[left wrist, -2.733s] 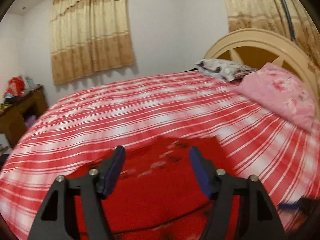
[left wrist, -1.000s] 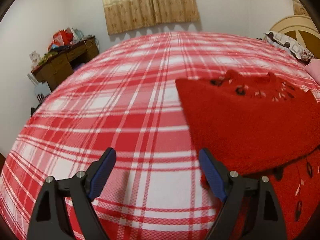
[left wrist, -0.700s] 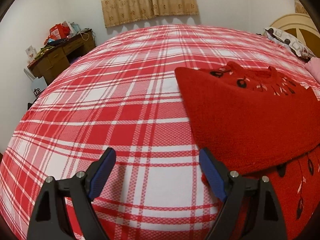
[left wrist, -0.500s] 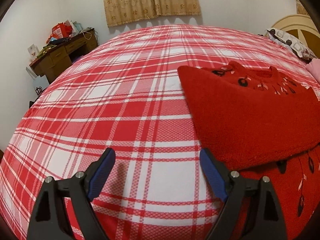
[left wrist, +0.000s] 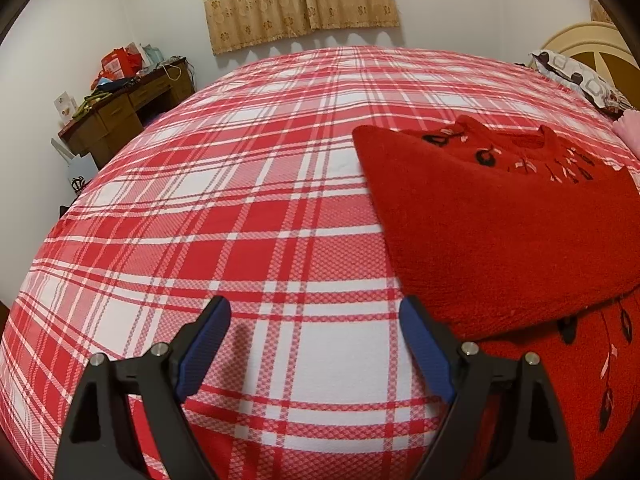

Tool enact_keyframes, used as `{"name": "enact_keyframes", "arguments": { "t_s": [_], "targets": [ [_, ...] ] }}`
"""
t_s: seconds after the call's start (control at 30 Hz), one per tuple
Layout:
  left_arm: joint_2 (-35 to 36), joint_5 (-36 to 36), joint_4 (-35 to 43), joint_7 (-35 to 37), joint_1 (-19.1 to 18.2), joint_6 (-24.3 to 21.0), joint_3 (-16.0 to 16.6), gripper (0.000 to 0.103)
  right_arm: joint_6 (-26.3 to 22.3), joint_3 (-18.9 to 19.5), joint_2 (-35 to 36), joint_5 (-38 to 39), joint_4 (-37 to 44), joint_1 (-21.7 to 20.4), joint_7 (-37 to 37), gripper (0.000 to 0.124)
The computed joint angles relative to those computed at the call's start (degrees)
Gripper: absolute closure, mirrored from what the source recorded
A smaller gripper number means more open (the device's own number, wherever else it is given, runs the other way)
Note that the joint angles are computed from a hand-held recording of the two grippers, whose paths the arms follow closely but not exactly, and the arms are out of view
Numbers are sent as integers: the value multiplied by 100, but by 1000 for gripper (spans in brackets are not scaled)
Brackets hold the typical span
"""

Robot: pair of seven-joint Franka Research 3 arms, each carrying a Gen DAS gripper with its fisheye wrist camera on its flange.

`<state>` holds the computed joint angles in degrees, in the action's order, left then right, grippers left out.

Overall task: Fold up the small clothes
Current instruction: 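Smooth the sweater body below the fold with the right tool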

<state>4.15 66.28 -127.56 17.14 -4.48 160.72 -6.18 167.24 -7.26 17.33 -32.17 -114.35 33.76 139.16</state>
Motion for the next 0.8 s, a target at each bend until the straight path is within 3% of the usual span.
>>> {"name": "enact_keyframes", "arguments": {
  "t_s": [0.17,0.27,0.33,0.4,0.47,0.53,0.57,0.63,0.8],
  "targets": [
    [-192,516,-161,-612,70,298,53,14,-296,14,-166,-475,-46,90,179,63],
    [-331,1279,-188,-1560,168,447,61,14,-248,-320,-302,-1559,-52,338,1222,63],
    [-321,1420,-128,-1781,222,475,31,13,-118,-364,-330,-2063,15,329,1661,63],
    [-196,1013,-10,-1331,235,493,-7,11,130,83,-230,-1444,84,-117,1055,63],
    [-64,674,92,-903,187,387,-49,11,-11,466,-51,-530,228,-399,108,63],
    [68,-97,122,-60,130,223,-108,11,-507,328,79,-222,362,-251,69,63],
    [123,-288,111,162,98,207,-106,11,-390,422,59,-4,250,-385,48,63],
    [56,-74,35,-77,59,378,3,11,188,277,-93,70,-130,-360,140,63],
    [-28,-195,-101,-119,78,573,79,9,-3,28,-193,-169,-164,-14,213,63]
  ]
}}
